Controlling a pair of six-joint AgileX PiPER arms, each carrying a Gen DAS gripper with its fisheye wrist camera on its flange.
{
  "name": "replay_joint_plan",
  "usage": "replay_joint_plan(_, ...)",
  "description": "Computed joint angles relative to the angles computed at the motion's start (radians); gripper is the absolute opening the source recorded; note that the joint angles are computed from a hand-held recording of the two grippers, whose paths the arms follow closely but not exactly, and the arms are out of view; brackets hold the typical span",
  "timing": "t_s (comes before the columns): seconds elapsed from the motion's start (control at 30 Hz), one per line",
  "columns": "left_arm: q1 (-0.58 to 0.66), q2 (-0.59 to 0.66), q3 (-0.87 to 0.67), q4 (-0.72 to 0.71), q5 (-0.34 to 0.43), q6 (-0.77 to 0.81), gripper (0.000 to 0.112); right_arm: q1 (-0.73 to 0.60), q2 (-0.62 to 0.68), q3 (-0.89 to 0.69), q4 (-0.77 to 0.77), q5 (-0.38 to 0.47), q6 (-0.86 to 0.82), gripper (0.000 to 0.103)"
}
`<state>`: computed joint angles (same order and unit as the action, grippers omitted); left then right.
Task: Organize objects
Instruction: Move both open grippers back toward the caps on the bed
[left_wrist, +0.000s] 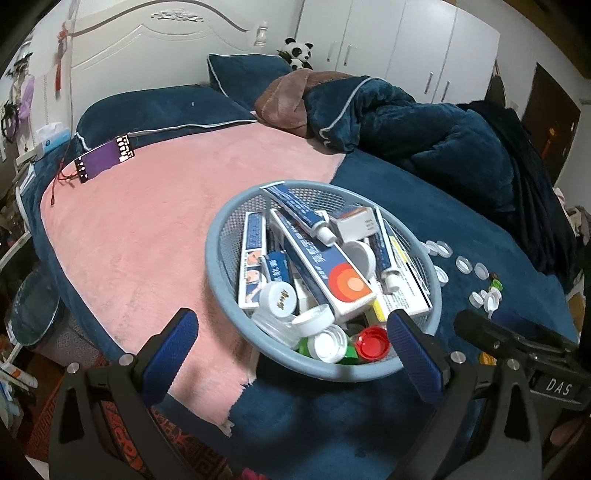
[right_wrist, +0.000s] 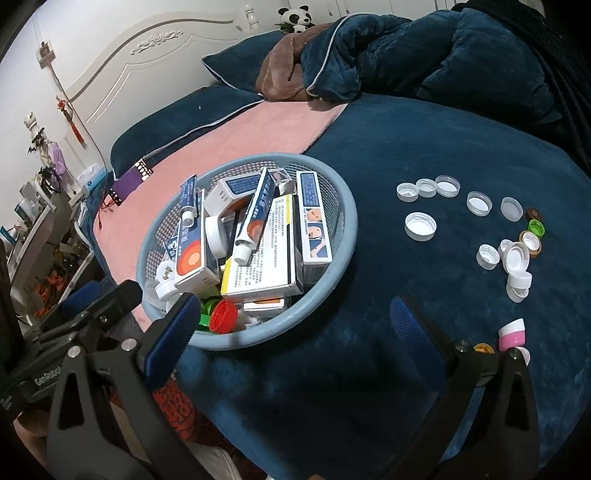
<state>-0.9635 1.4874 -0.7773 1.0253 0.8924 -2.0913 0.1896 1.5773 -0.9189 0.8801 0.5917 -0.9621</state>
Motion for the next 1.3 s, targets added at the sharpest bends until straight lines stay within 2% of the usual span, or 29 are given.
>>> replay_joint_plan(0.33, -0.020, 0.032, -0.059, -0.015, -0.001, 0.049, 0.102, -0.053, -0.025, 0.021, 0.001, 0.012, -0.017, 0.103)
replay_joint_plan(0.67, -0.034, 0.124, -0.186, -0.034, -0.010, 0.136, 0.102, -0.176, -0.019, 0.022, 0.018, 0.046, -0.064, 0.103)
replay_joint_plan(0.9, -0.038, 0.240, -0.330, -0.063, -0.055, 0.246, 0.102, -0.295, 0.017, 0.009, 0.018, 0.065, -0.095, 0.103)
replay_joint_plan(1.3, -0.026, 0.445, -0.565, -0.180, -0.183, 0.444, 0.102, -0.496, 0.128, -0.027, -0.072, -0.001, -0.101, 0.103)
